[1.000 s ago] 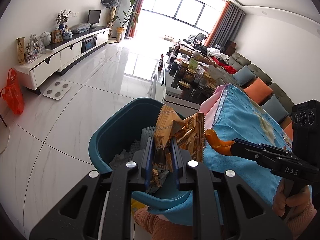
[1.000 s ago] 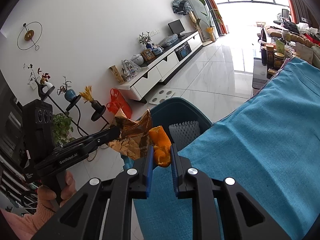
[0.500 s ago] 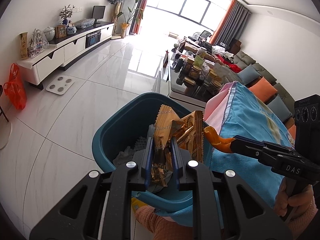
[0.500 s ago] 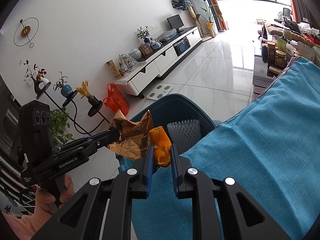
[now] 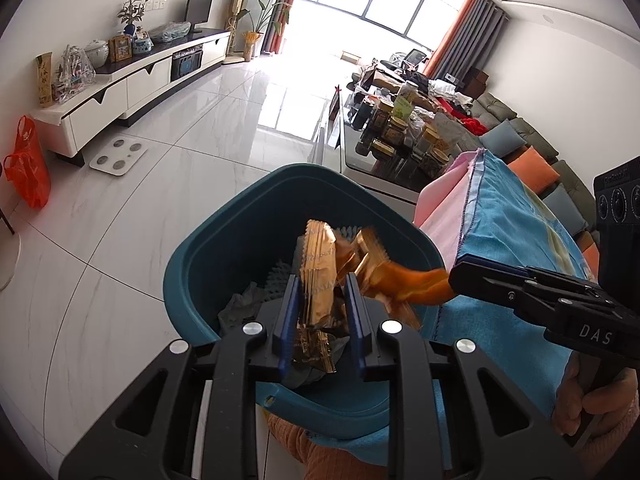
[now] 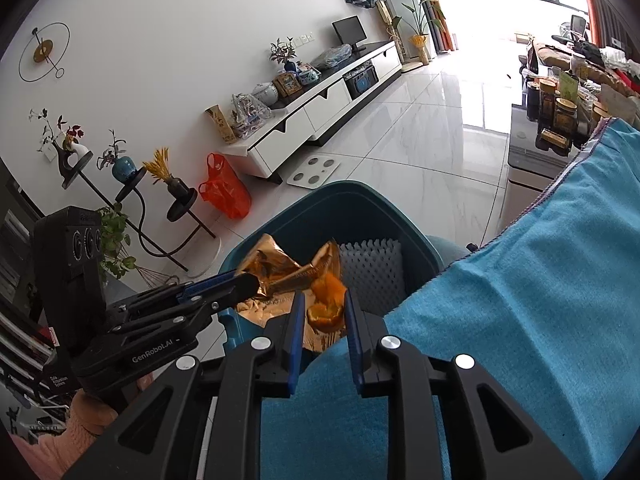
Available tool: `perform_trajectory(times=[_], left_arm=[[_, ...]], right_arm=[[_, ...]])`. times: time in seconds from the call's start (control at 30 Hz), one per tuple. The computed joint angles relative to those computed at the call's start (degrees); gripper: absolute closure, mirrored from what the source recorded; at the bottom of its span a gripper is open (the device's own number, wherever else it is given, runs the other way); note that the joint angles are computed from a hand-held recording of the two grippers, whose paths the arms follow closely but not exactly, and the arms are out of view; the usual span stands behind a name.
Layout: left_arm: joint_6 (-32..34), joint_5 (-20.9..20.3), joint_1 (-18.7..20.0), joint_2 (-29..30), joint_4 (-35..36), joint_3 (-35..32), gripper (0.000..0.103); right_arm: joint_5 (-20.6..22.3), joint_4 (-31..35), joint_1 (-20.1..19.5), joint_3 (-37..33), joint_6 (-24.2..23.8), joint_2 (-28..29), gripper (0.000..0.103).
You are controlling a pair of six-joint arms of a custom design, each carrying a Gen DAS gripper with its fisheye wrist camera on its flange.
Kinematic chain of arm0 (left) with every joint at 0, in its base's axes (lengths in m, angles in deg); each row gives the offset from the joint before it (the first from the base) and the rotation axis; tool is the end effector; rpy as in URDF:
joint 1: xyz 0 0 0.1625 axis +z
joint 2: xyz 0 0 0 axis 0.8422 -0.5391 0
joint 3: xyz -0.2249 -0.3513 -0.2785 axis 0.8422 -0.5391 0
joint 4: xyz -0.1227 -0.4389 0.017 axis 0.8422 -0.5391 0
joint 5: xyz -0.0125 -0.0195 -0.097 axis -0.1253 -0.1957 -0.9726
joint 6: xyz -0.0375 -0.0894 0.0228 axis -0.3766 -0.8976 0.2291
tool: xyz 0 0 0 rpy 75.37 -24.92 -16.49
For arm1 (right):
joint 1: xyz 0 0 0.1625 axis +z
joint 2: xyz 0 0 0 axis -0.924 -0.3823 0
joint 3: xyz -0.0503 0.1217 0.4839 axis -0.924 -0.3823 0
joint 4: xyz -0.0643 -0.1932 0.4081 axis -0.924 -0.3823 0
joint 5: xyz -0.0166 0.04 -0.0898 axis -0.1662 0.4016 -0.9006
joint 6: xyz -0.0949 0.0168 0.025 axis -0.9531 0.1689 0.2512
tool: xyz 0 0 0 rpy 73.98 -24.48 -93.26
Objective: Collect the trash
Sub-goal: 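Open both grippers to drop the foil bag and orange peel into the bin, then move both open grippers back over the remaining table trash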
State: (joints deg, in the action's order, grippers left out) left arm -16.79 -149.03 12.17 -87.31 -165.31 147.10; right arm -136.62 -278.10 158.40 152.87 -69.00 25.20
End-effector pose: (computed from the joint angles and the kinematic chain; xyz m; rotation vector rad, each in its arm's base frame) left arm -0.0732 -0.6813 0.1652 0.6129 2.6530 -0.7417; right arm 0.1234 -0.6290 0.1207 0.4582 -2.6851 0.8144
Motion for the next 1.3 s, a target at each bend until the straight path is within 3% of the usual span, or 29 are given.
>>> perform_trajectory(times=[0.17, 0.37, 0.57, 0.9, 1.3], left_arm=[[-0.38, -1.02, 0.68, 2.5, 0.91, -1.42, 0.066], [0.41, -1.46, 0.59, 3.3, -0.85, -0.81, 0.057], [4.23, -4.08, -1.12, 0.79, -5.18, 2.94, 0.046], [9.29, -13.31, -7.55, 0.95, -4.41, 7.08, 0.045], [12.04, -19.22, -17.0, 8.31, -0.89, 7.34, 0.045]], right_arm=[[0.97, -0.33, -0.48, 0.28, 0.72, -0.31, 0.084], [1.99, -2.51, -1.2, 2.28, 0.68, -1.71, 0.082], [3.25, -9.22, -2.01, 7.93, -1.27, -5.01, 0.072], [0.96, -26.35, -5.25, 20.75, -2.07, -12.46, 0.067], [-1.96, -44.36, -14.86, 33.47, -0.15, -21.14, 0.067]])
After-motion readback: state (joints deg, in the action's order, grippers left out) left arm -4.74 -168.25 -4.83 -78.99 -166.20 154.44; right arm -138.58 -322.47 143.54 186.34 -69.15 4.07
